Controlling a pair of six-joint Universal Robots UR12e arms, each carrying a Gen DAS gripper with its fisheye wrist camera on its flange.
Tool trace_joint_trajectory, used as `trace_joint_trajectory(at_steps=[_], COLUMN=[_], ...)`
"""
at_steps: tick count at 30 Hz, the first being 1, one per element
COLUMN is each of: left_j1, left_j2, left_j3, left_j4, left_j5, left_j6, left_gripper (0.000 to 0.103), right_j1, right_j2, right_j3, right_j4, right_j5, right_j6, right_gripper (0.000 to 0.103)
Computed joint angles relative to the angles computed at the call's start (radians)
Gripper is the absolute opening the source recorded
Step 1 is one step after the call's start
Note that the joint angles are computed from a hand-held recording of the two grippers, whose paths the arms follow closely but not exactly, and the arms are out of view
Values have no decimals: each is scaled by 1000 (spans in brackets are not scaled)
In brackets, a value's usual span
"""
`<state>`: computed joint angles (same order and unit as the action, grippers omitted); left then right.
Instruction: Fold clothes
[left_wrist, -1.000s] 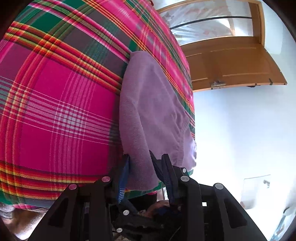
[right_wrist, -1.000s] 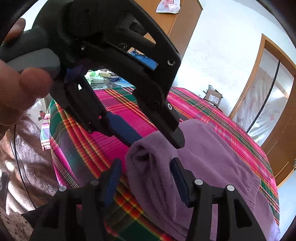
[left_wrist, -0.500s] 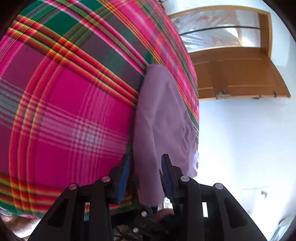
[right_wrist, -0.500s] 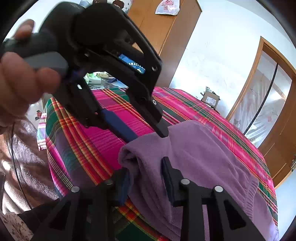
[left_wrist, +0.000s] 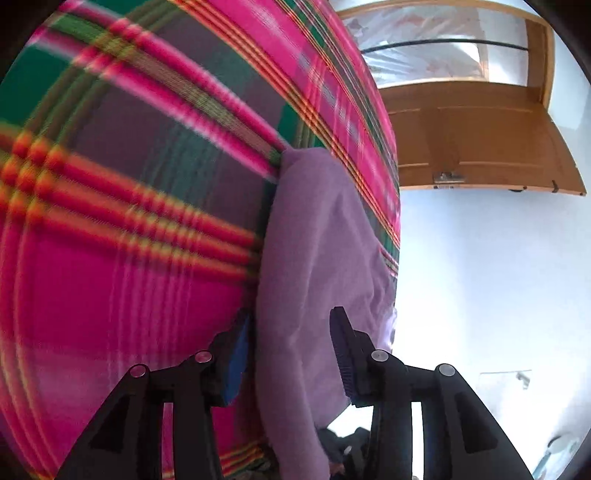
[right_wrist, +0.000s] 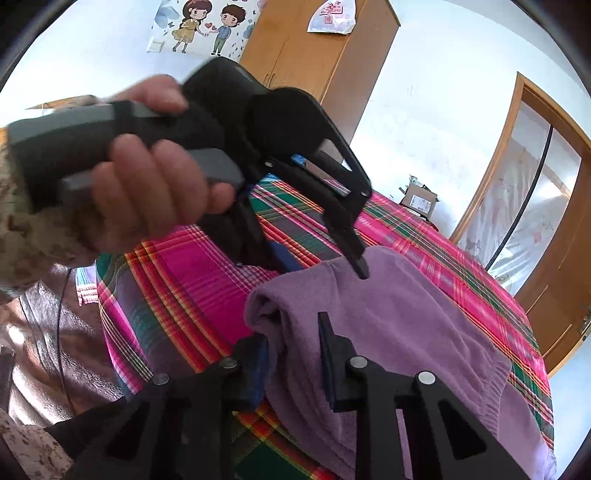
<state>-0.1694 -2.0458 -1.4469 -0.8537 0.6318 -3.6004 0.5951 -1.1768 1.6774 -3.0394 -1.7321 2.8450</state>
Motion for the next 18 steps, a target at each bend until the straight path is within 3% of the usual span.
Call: trace_joint_trajectory(at_steps=[4, 10, 18], left_j1=[-2, 4, -15], left_j2=[-40, -67, -78], left_j3=[57, 99, 144], left_j4=[-22, -106, -213], left_j5=[-12, -75, -60], left_j6=[7, 83, 246], left_gripper=[44, 44, 44], right_j1=[0, 7, 27], right_j2=[-2, -6, -32], right_j3=[-3, 0, 18], right_j4=[7, 11, 29], right_j5=[4, -7, -26], right_j6=[5, 15, 40], right_gripper=[25, 25, 25])
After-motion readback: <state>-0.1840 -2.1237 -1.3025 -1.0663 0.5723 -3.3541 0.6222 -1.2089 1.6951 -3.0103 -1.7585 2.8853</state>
